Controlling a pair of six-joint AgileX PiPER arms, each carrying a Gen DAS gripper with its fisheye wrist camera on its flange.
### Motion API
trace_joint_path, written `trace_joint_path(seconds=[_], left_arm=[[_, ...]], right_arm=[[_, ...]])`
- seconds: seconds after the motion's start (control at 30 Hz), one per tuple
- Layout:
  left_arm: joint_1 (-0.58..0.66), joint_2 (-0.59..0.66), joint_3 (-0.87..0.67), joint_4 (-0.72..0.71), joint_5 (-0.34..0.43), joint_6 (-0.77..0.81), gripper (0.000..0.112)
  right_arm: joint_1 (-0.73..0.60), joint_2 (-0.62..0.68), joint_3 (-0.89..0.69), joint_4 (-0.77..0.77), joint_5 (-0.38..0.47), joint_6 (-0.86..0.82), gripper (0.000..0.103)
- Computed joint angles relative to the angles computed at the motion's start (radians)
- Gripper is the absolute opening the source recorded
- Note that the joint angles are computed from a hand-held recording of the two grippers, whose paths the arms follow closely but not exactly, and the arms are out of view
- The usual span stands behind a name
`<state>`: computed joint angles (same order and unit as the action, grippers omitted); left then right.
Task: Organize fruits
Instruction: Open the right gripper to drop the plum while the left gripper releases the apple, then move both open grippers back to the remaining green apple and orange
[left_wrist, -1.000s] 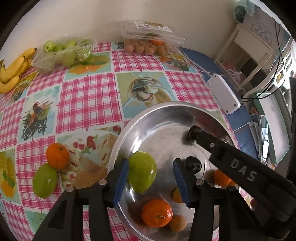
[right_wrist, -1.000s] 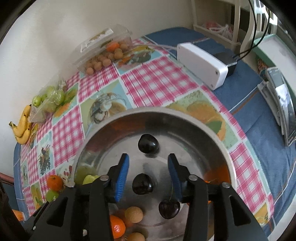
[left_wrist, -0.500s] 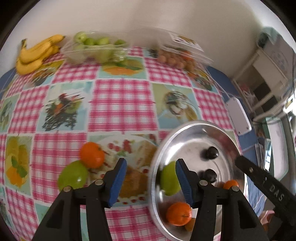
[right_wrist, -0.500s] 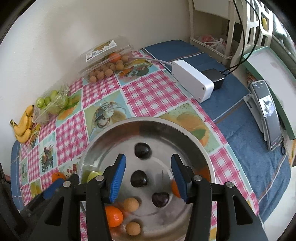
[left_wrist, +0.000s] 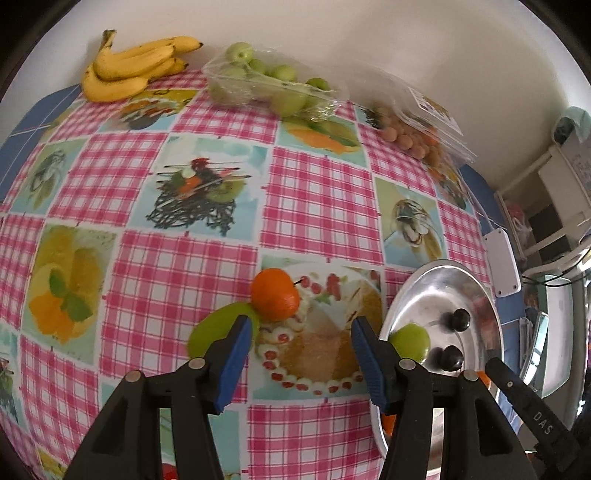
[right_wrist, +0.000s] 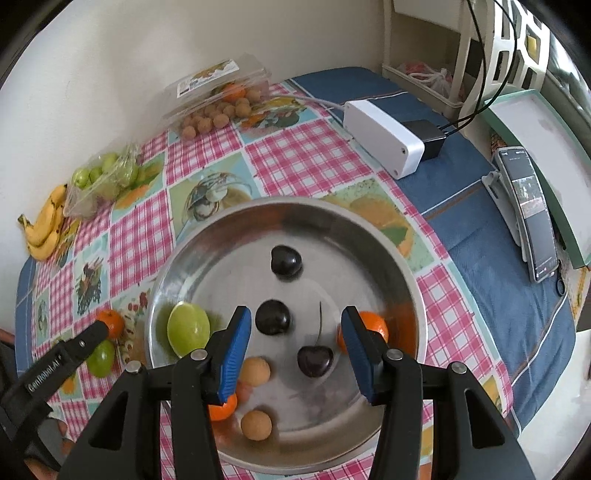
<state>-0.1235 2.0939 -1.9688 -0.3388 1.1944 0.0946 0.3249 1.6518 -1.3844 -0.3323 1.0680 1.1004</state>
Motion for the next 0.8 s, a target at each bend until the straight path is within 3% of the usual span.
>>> trace_joint_path(seconds=[0.53, 0.67, 0.73, 0.8], left_arm=[[0.001, -0.011, 0.009, 0.009, 0.001, 0.001, 0.061], [-0.005, -0.014, 0.01, 0.028, -0.004, -0.006, 0.07], [-0.009, -0.021, 0.014, 0.042, -0.012, -0.006, 0.077], [-0.016, -0.03, 0.023, 0.062, -0.027, -0.008, 0.082]], right_arm=[[-0.007, 0.011, -0.003, 0.027, -0.007, -0.022, 0.052], [-0.006, 0.02, -0.01, 0.034, -0.004, -0.036, 0.052], [-0.005, 0.026, -0.014, 0.035, -0.001, -0.042, 0.06], [-0.004, 0.029, -0.016, 0.031, 0.0, -0.045, 0.078]])
